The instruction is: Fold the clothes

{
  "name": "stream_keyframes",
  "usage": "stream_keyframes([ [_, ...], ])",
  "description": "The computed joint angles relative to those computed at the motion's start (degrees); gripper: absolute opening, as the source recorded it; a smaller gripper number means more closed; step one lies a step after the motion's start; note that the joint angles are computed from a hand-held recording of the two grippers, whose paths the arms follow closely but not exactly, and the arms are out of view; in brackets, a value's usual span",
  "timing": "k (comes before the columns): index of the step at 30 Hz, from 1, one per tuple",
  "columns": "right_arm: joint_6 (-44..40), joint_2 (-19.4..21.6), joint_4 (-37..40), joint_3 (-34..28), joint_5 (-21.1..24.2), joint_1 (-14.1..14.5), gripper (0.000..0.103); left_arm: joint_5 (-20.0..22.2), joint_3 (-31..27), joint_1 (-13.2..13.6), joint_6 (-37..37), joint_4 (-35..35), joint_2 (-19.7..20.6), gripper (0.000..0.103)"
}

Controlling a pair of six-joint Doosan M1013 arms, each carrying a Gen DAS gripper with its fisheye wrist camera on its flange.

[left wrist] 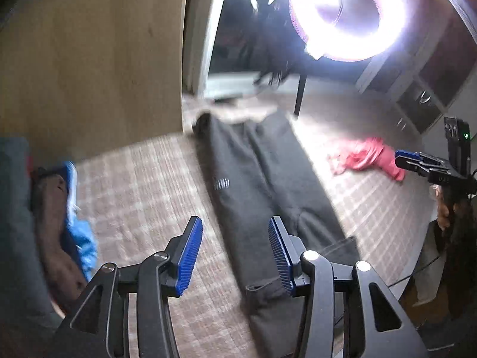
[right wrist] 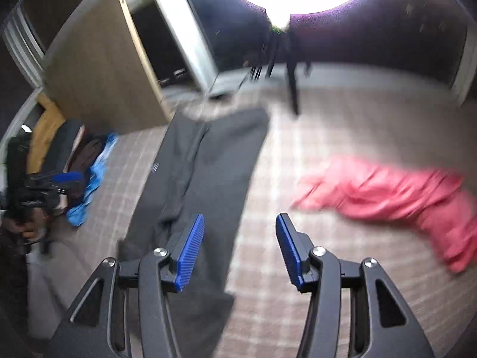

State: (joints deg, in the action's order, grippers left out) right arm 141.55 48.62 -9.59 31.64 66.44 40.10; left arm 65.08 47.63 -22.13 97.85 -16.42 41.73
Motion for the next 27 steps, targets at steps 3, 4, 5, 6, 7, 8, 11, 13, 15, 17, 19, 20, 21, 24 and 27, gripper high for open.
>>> stream_keyframes([
  [3, 3.35, -4.28, 6.11, 11.99, -7.64, 0.07, 0.050, 1.85, 3.13, -0.81, 3.84, 0.00, -0.43, 0.044],
  [4, 4.01, -5.36, 8.35, 15.35, -10.03, 0.10, 0.050, 2.22, 4.69, -1.09, 4.84, 0.43, -0.85, 0.044],
  [5, 4.50, -6.25, 10.64, 18.39, -12.43, 0.17, 0.050, 2.54, 6.27, -1.36, 5.74, 0.84, -1.27, 0.044],
  [6, 5.17, -6.83, 12.66, 20.83, -14.46, 0.32, 0.050, 2.86, 7.68, -1.60, 6.65, 0.94, -1.55, 0.044],
  [7, 5.91, -7.10, 13.94, 22.41, -15.79, 0.49, 0.050, 3.21, 8.95, -1.81, 7.58, 0.81, -1.73, 0.044],
  [8, 6.40, -7.21, 15.11, 23.55, -16.84, 0.63, 0.050, 3.25, 10.07, -2.06, 8.70, 0.85, -1.91, 0.044],
  [11, 4.83, -7.25, 19.42, 25.31, -19.84, 0.77, 0.050, 2.64, 11.50, -2.94, 11.19, 2.59, -2.23, 0.044],
  [13, 2.78, -6.74, 21.08, 24.65, -20.72, 0.85, 0.051, 2.63, 11.17, -3.62, 12.75, 3.83, -1.91, 0.045],
  [15, 1.61, -5.76, 20.03, 22.55, -18.93, 1.07, 0.053, 2.62, 10.81, -4.29, 14.31, 5.07, -1.57, 0.045],
  [17, 0.97, -4.74, 18.38, 20.39, -16.90, 1.27, 0.053, 2.77, 10.22, -4.98, 16.76, 5.65, -1.17, 0.045],
  [19, 0.58, -4.06, 17.51, 19.15, -16.03, 1.37, 0.053, 3.03, 9.10, -5.74, 19.77, 5.73, -0.57, 0.050],
  [20, 0.22, -3.68, 17.13, 18.61, -15.68, 1.42, 0.053, 3.26, 8.32, -6.12, 21.25, 5.78, -0.10, 0.051],
  [21, -0.21, -3.33, 16.74, 18.09, -15.41, 1.48, 0.053, 4.03, 7.32, -6.39, 22.51, 5.52, 0.57, 0.051],
  [24, -1.00, -2.01, 14.07, 15.13, -11.96, 1.81, 0.053, 7.25, 3.87, -7.07, 25.51, 4.91, 2.94, 0.051],
  [27, -4.59, -0.86, 7.51, 10.35, -7.67, 2.57, 0.053, 9.67, 2.01, -7.42, 26.68, 5.69, 4.18, 0.051],
])
